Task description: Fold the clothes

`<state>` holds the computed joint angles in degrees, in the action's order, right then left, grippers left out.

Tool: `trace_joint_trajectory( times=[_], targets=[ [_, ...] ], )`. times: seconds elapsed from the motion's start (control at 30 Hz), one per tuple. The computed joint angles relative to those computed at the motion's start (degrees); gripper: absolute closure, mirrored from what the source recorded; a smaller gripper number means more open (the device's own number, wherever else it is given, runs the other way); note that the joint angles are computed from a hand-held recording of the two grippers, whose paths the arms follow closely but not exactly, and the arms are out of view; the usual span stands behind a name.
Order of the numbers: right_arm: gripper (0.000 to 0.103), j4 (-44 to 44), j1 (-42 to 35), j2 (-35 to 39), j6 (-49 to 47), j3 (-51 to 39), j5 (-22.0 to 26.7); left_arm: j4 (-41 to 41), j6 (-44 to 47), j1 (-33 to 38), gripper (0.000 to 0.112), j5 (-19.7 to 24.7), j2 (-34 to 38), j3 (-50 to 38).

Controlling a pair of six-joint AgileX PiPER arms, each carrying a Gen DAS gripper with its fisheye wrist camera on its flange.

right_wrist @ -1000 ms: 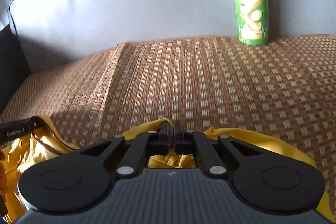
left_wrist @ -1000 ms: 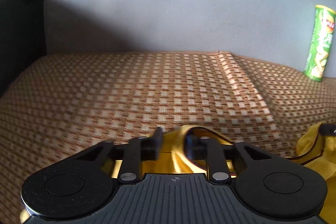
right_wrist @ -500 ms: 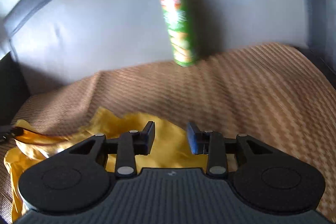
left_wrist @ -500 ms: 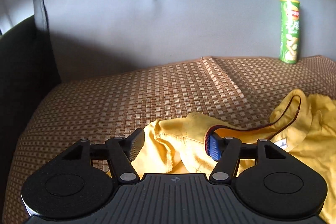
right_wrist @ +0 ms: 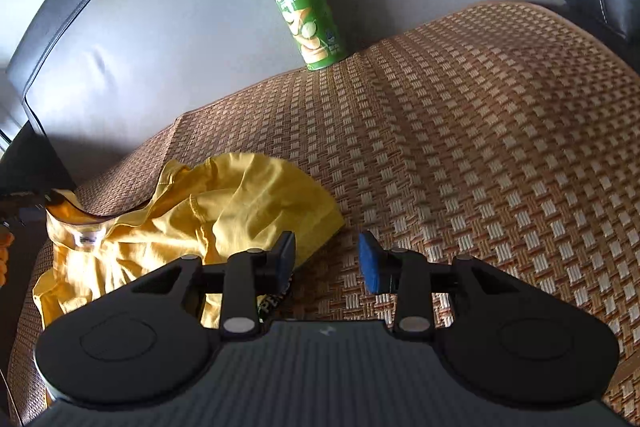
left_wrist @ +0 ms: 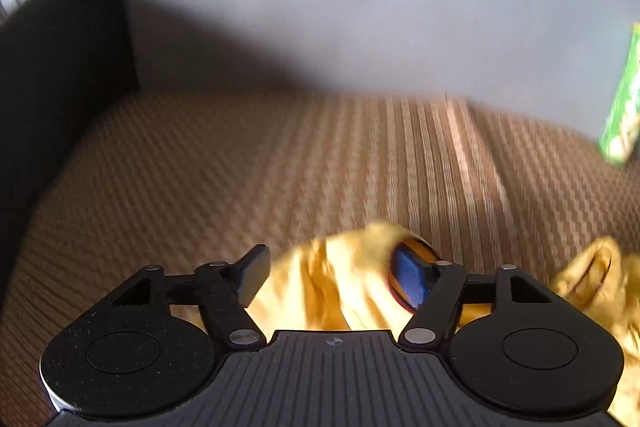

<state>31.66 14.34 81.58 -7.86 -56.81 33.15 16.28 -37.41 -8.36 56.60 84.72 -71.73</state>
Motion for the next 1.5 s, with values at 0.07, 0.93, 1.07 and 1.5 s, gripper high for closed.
trace_joint_trajectory(
  times=[0.07,0.93,1.07,1.5],
  targets=[
    [0.063,0.1,0.0,-0.3,-0.5,0.4,0.0,-4.7,0.3,2.9,0.037,-4.5,-2.1,3.8],
    [0.063,14.9,-2.7,1.6,-15.9,1.5,-1.9,-19.2,10.5,-18.9,0.050,-15.3,15.7,-10.2],
    [0.063,22.0,-4.0,3.0,-19.4,2.6,-2.3,-16.7,9.3,-19.9,0.085,-15.7,16.3,-10.0],
    [0.096,36.7,-3.5,-1.0,-30.2,4.4,-6.4,3.1,-14.3,-22.0,0.109,-18.8,15.1,-7.7]
  ],
)
